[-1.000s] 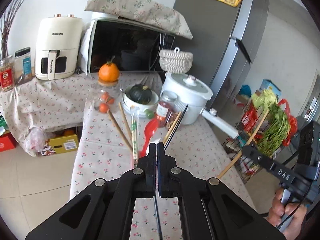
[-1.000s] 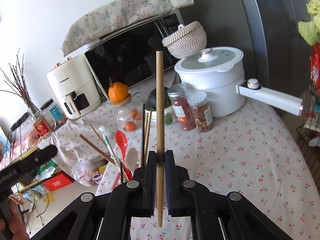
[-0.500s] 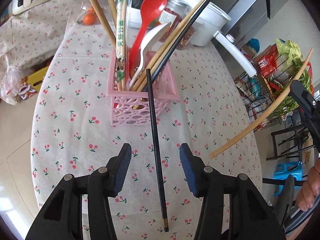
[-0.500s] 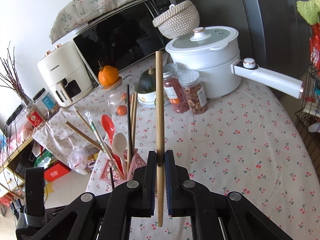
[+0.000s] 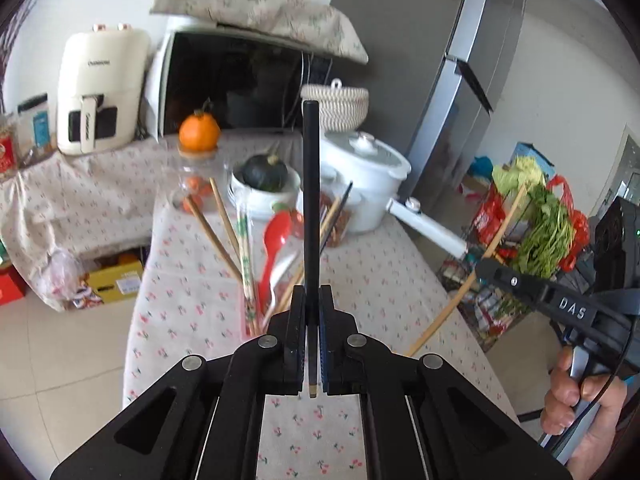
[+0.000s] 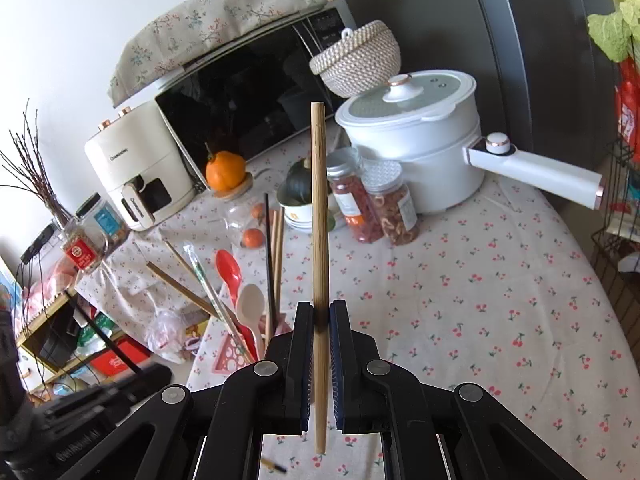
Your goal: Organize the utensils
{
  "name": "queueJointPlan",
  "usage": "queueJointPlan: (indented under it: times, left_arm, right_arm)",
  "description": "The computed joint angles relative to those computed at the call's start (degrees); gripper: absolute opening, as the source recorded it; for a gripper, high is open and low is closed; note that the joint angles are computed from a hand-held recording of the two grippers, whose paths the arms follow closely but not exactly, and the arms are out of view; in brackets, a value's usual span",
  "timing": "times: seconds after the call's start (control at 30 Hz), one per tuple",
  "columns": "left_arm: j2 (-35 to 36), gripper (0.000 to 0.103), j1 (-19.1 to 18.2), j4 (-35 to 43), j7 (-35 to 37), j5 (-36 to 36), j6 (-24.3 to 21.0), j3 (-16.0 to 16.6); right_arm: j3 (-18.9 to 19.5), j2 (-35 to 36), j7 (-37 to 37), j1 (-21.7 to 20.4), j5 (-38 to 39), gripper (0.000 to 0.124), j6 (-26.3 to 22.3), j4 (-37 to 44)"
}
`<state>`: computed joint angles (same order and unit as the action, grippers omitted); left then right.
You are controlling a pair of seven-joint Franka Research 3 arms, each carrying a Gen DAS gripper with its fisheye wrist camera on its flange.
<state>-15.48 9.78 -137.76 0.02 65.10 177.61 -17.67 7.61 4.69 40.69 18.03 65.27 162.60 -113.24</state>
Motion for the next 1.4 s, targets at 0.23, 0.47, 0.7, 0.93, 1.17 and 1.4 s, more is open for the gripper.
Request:
queueJointPlan:
  times: [0.23,0.47,0.7,0.93,1.17,1.4]
  left_arm:
    - [-3.8,0.005,7.3,5.4,-31.9,31.4,-1.9,-4.8]
    - [1.1,0.005,3.2,7.0,-25.3,27.6,-5.8,-1.3]
    - [12.2,0.007,-5.7,9.4,13.4,-10.1,-5.4,7.8]
    - [9.8,0.060,-6.8,6.8,11.1,-8.4,-6.4,9.2]
    - [4.3,0.078,-6.9,0.1,19.8,-20.1,-8.5,9.3]
    - [2.8,0.084,-5.9,-3.0,25.7,-27.0,-8.6,8.7]
  right_arm:
    - [0.8,0.7,-1.6,0.9,1.2,0.006,1.6,1.1]
    - [1.2,1.7,-1.4,1.0,0.7,0.006,2.0,1.8]
    - [2.1,2.8,-3.7,0.9,3.0,0.006,3.1,3.3]
    - [3.5,4.5,-13.5,0.6,13.8,0.006,3.8,7.2]
    - [4.3,8.9,-15.1,2.2,17.2,0.006,4.9,12.7]
    - [-0.3,14.1,6.7,9.3,-9.2,0.006,10.9,13.6]
